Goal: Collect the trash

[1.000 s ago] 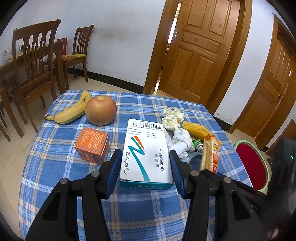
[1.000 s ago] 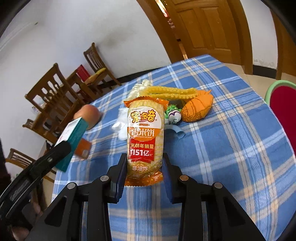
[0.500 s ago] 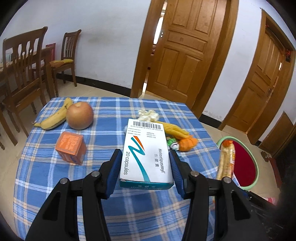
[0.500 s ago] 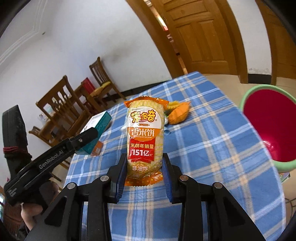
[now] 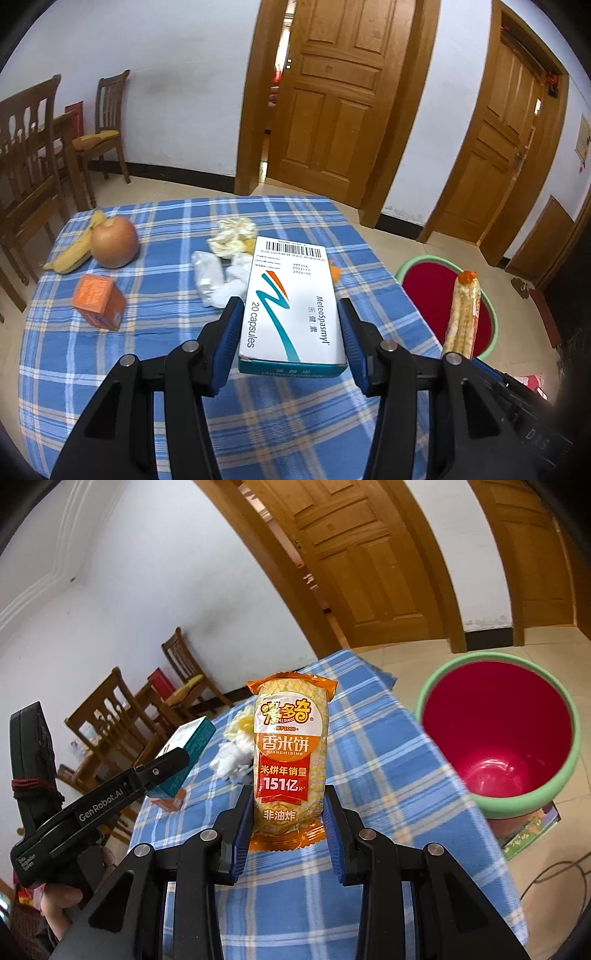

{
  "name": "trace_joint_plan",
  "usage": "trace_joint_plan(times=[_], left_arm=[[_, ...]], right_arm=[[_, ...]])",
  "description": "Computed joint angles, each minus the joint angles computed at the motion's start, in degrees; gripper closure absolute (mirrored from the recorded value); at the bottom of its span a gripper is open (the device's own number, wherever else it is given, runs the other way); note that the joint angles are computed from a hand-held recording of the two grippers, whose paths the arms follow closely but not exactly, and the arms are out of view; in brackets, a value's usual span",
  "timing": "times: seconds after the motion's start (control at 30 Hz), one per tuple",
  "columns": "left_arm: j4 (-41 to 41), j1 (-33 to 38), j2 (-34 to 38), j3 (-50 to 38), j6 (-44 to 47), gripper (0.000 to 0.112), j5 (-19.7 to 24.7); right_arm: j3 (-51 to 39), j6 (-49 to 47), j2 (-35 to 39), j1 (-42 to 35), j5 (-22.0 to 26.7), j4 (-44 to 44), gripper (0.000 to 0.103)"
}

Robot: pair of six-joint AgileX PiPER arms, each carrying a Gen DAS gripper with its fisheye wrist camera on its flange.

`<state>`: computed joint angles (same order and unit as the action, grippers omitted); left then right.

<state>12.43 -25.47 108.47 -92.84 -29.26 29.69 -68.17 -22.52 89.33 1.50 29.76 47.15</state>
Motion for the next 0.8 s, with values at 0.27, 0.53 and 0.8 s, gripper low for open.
trace_joint_plan(times=[0.27,0.53,0.8], left_arm=[[-1.34,-3.23,4.46,-7.17,1.96,0.060,3.15],[-3.21,-6.14,10.41,-16.81,5.08,0.060,6.50],[-6.46,-8.29,19.08,-31.05,9.69,0.060,12.11]], right_arm=[[2.08,-3.23,-1.67,-4.36,0.17,3.16,0.067],[2.88,-5.43,-1.76,-9.11,0.04,5.24,0.067],[1.75,-5.40,0.03,-12.81,0.10,4.80,0.067]])
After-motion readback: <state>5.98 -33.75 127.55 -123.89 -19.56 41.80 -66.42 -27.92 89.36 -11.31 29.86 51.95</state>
